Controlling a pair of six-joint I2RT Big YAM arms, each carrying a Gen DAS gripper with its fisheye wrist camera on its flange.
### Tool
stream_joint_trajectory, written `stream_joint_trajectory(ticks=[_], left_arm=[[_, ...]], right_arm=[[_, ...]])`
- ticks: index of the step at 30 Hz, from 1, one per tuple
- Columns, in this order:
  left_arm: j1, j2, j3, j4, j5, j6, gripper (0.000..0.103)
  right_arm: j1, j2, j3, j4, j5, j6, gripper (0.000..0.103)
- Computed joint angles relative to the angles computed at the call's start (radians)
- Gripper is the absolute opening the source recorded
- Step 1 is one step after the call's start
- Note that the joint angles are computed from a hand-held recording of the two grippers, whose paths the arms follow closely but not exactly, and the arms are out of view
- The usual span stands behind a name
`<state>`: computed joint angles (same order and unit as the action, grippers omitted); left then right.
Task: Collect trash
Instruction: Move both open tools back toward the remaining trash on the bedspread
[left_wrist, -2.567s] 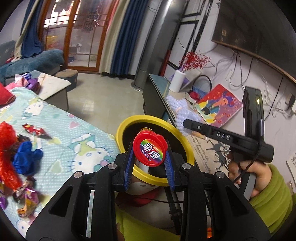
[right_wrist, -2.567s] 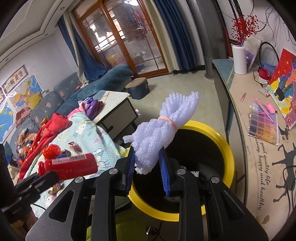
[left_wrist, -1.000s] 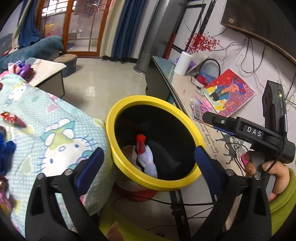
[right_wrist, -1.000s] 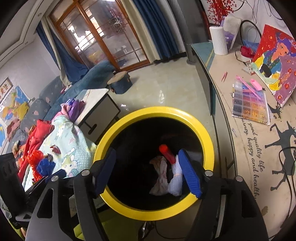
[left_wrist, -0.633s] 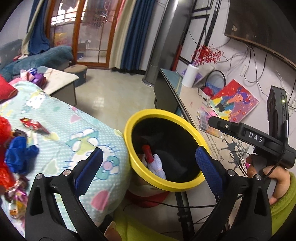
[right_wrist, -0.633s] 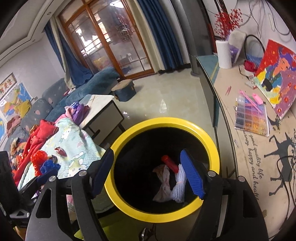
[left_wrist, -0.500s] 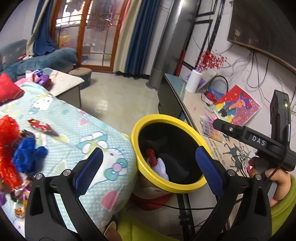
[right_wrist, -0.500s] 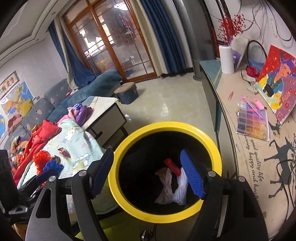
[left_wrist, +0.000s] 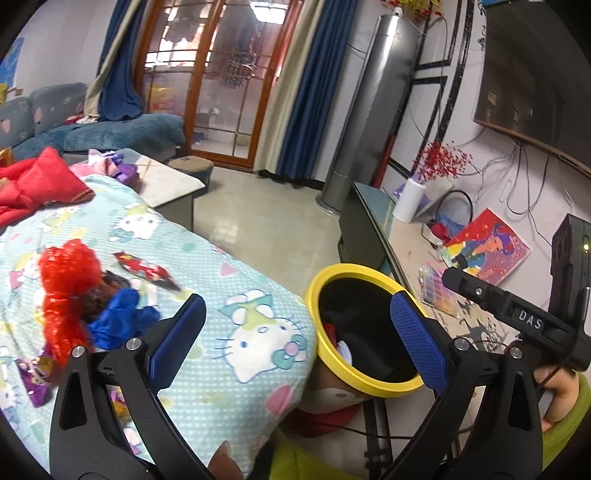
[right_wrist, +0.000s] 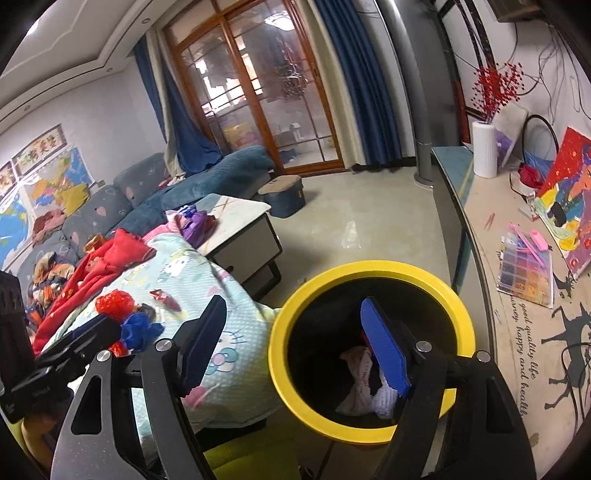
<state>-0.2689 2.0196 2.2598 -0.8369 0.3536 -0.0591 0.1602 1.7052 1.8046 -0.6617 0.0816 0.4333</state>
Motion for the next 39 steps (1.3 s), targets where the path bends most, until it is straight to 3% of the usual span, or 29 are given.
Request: stream_joint_trajectory(ticks=[11, 16, 26, 39], left_arm=[[0.052, -0.033, -0.047, 0.047, -0.021, -0.041, 0.092], [0.074, -0.044, -0.063, 0.068, -0.032, -0.06, 0.092], [0.119, -0.055, -0.076, 0.1, -0.066, -0.094, 0.092], [0.187, -0.008, 0.004, 0.047, -0.074, -0.15, 0.092]], right_arm=[[0.078, 0.02, 0.014, 0.058, 0.008, -0.063, 0.073], [0.104, 0.03, 0.027, 0.068, 0.009, -0.084, 0.079], [0.141, 0.066, 0.073, 0.03, -0.001, -0.127, 0.079], [0.194, 0.131, 0.167, -0.029, -0.036, -0.172, 0.079]])
